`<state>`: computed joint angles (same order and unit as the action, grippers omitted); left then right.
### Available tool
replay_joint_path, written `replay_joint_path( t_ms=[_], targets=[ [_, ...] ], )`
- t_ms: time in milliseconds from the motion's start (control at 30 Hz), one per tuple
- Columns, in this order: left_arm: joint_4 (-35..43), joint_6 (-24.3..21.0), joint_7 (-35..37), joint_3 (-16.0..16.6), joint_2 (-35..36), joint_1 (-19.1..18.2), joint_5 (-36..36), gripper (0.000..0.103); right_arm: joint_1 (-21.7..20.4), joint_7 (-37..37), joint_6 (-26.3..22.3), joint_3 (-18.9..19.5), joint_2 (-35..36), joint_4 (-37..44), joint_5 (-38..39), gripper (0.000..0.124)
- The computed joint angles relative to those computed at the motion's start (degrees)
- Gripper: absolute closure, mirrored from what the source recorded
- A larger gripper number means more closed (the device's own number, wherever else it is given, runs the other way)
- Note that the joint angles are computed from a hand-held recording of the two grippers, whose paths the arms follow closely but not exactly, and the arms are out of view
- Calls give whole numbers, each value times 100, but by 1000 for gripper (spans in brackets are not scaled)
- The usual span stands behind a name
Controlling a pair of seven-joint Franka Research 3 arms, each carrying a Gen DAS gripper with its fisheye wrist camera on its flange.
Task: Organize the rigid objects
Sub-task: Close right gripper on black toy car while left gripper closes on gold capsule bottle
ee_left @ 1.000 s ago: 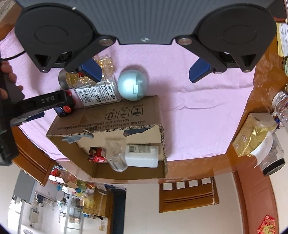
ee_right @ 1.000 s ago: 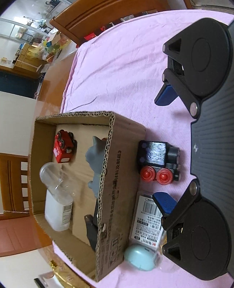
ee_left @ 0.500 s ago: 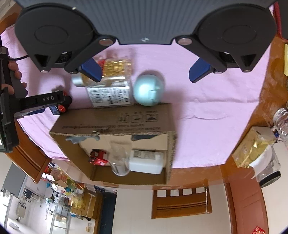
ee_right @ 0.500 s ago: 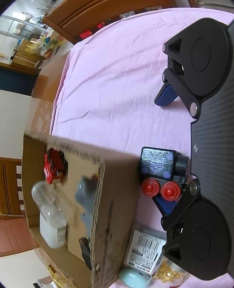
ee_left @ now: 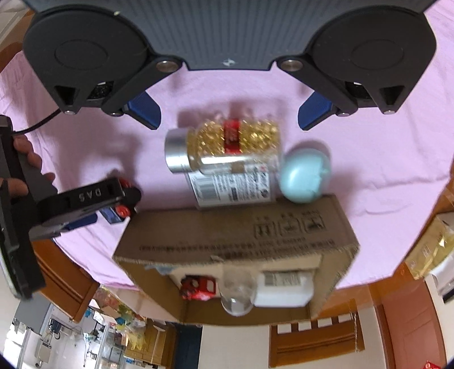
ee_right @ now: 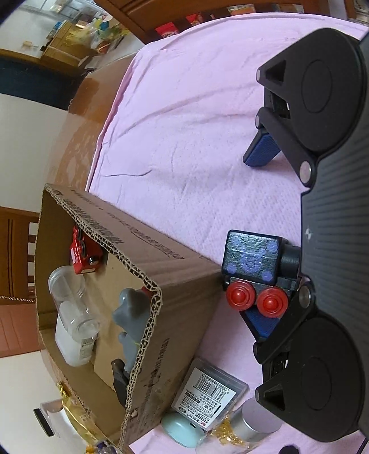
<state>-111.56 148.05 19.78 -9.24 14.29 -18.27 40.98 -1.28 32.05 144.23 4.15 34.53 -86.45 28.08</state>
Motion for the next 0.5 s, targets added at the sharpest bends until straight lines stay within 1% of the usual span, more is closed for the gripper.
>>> replay_joint_path(
  t_ms=[200,500],
  targets=[
    [190,-85,-197,51,251,-86,40,1,-76,-198,-86,49,30,60,57,21],
    [689,-478,-537,192,602,-302,354,2,-144,-445,-74,80,-21,-20,224,21]
  ],
)
